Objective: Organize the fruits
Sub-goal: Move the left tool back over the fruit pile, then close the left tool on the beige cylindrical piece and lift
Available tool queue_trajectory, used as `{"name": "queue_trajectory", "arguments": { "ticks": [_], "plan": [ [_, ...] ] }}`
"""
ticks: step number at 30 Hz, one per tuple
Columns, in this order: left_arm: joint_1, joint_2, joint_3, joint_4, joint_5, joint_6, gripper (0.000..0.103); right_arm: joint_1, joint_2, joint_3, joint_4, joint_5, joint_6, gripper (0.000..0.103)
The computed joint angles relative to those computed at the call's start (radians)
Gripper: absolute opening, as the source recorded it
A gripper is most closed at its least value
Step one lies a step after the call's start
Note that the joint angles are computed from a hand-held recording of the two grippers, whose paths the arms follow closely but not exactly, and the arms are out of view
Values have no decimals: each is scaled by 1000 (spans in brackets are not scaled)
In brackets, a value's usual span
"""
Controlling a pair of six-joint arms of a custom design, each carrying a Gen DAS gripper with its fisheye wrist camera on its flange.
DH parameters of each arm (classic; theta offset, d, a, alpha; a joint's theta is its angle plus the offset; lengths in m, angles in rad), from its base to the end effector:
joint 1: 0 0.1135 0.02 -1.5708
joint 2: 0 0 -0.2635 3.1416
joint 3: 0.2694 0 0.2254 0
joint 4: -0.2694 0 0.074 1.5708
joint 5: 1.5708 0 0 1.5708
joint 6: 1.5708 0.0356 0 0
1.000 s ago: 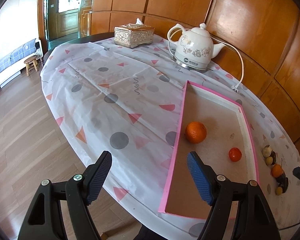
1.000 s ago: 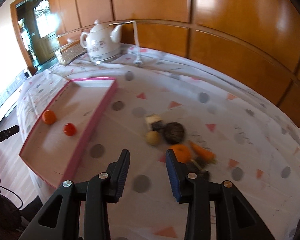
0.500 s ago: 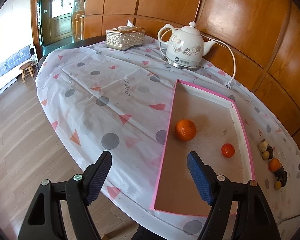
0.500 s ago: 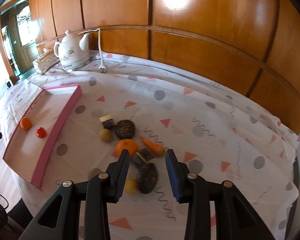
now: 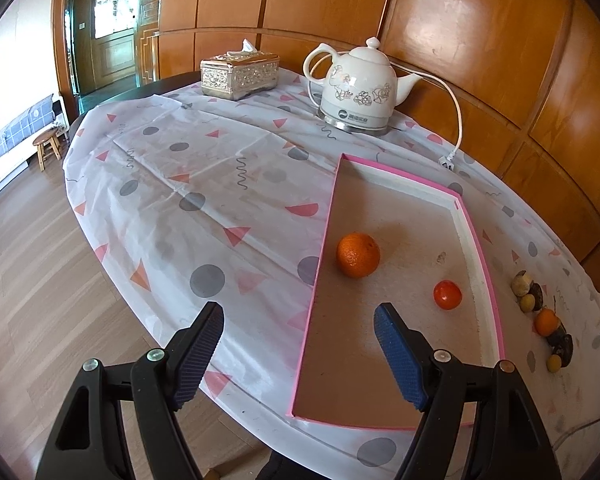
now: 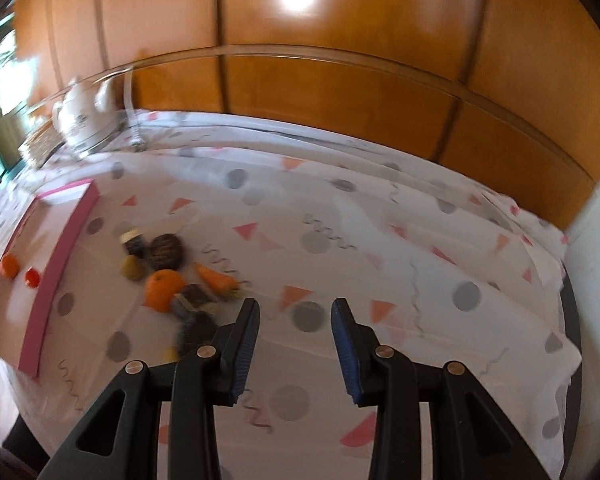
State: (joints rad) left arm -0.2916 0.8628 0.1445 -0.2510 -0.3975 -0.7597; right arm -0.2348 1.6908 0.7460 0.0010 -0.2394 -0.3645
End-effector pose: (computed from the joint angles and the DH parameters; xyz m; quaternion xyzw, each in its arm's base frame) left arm 0.1114 -0.0190 0.1278 -0.2740 0.8972 0.0174 0.3458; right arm 0.2851 -0.0595 0.1463 -0.0979 0.9401 0.0181 0.3261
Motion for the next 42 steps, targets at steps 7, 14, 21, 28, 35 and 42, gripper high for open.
{"name": "queue_trajectory", "arguments": {
  "ticks": [7,14,21,28,35,42],
  "plan": [
    [-63,76,34,28,-24,-13,78,-106,103,102,-47,49,97,37],
    [-109,190,81,79,-32,-13,78,-234,237,271,-179,91,246,38],
    [-195,372,187,173,-5,48,78,-319,256,328,-220,75,350,38],
    [-283,645,422,279,101,203,75,-367,247,332,-209,33,396,38],
    [-261,957,706,278,299,254,50,-417,252,348,-214,-5,446,38],
    [-245,1173,940,211,379,284,39,-438,255,355,-219,-37,472,38]
  ]
}}
